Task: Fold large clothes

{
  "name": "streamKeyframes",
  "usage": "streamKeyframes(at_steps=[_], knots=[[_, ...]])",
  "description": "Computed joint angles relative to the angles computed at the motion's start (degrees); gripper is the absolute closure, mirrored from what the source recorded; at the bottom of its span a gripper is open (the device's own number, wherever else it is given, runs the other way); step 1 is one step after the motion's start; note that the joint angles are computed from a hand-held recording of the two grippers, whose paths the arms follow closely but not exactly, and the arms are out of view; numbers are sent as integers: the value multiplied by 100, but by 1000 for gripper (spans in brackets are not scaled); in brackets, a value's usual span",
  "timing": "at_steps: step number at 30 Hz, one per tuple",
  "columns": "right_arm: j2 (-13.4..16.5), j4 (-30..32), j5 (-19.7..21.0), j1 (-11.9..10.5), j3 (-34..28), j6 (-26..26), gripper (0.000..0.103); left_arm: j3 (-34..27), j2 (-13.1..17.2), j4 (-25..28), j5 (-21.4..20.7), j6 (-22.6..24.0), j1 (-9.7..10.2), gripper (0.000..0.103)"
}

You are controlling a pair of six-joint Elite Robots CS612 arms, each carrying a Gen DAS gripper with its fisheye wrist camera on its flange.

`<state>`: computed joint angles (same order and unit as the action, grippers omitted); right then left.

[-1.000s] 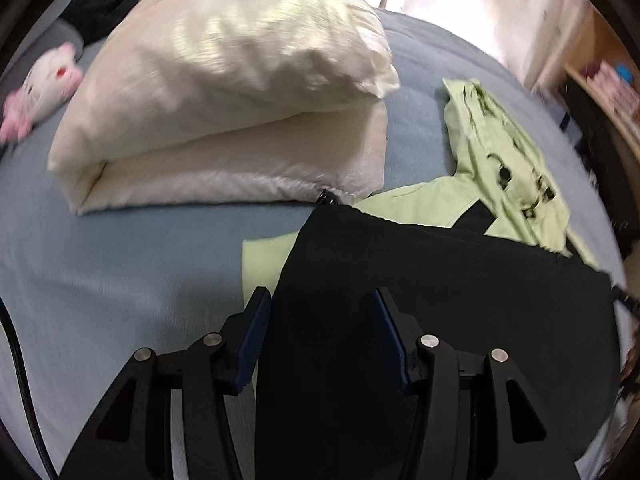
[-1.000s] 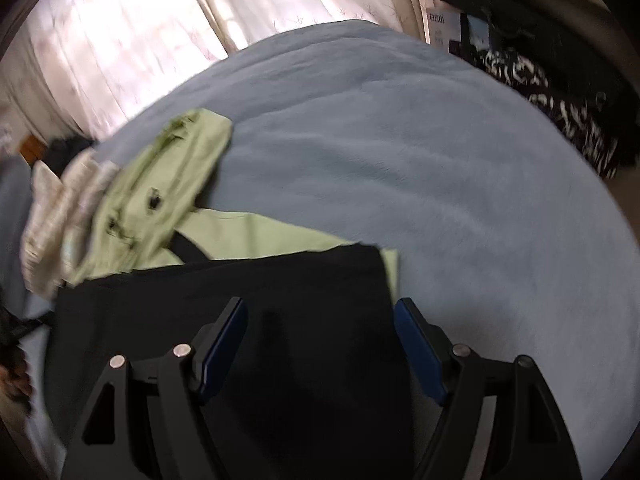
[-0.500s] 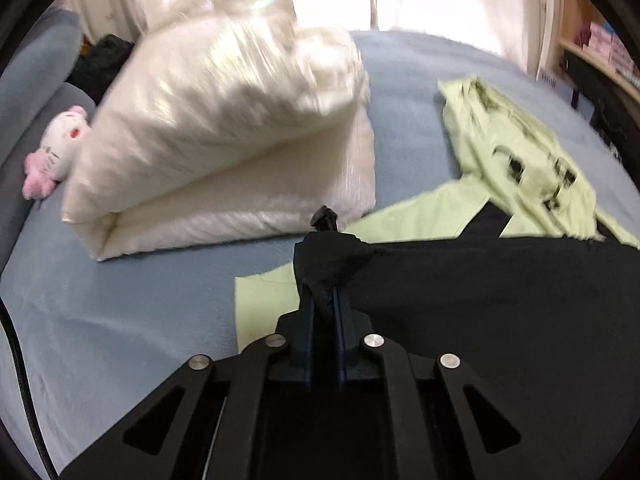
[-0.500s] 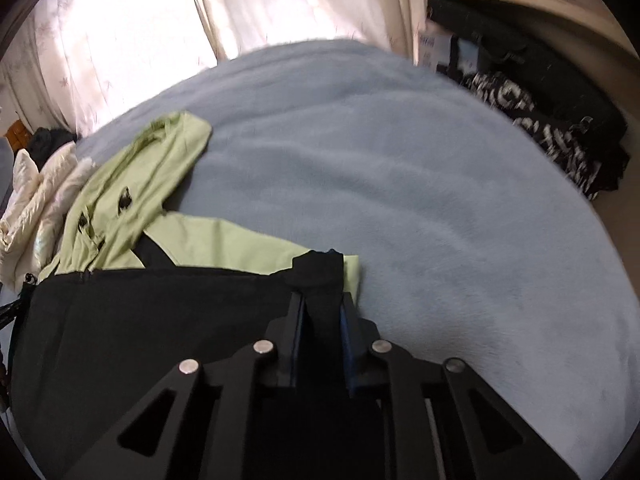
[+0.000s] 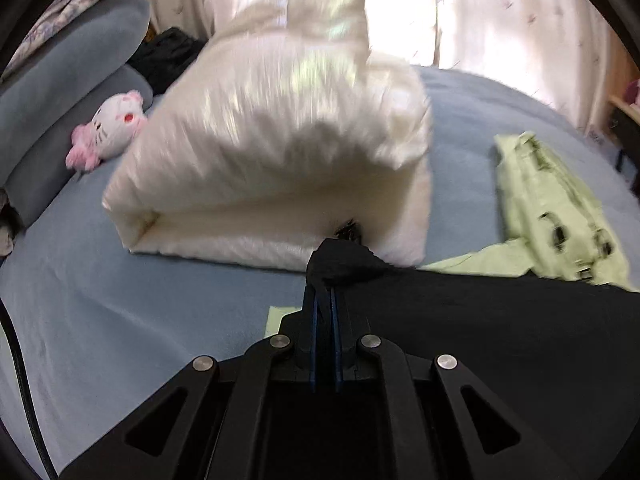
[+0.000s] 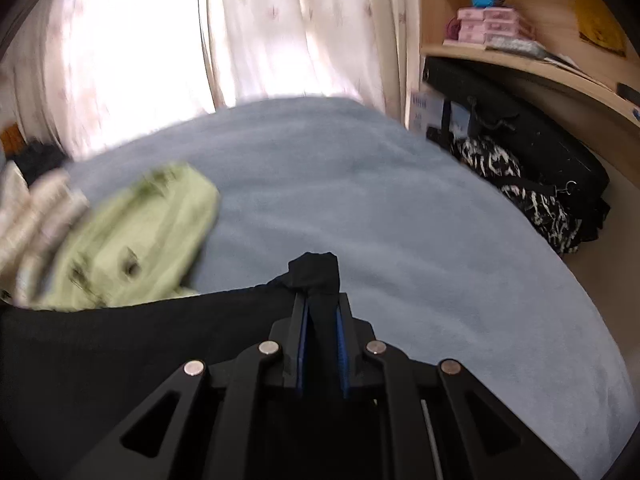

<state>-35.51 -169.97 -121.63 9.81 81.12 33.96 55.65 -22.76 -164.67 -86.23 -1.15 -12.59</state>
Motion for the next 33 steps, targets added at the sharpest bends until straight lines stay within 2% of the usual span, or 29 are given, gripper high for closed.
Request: streamKeyframes(at_steps=[2, 5, 9, 14, 18, 21, 24, 26, 28, 31, 33], knots=[[92, 378, 189, -53, -113, 150, 91, -135, 107, 128, 90, 17, -18, 98], [111, 443, 310, -91, -114, 308, 88, -257, 199, 220, 169, 39, -37, 98], [74, 210, 248, -93, -61, 160, 88, -293, 218, 186, 165, -20, -37, 98], [182, 690, 190, -84, -332, 106, 88, -294, 203, 277, 282, -225, -52, 94], [48, 775, 251, -84, -237, 414, 86, -76, 28, 355, 285, -81, -48, 88], [-189, 323, 192, 3, 70, 408, 86, 363, -242, 140, 114, 231, -18, 85], [-384, -318, 216, 156, 391, 41, 83, 983, -598, -309, -115, 488, 8, 78], [-529, -695, 487, 288, 635, -237, 75, 1458, -874, -621, -453, 731, 17, 76], [-634, -908, 882, 398, 811, -400, 75, 1888, -1122, -817, -908, 1011, 16, 73], [-707, -1046, 1918, 513, 984, -462, 75, 2416, -1400, -958, -1474, 1468, -39, 66], [-662, -1022, 2325, 598, 967, -490, 75, 2734, -1556, -906, -1781, 1808, -133, 66]])
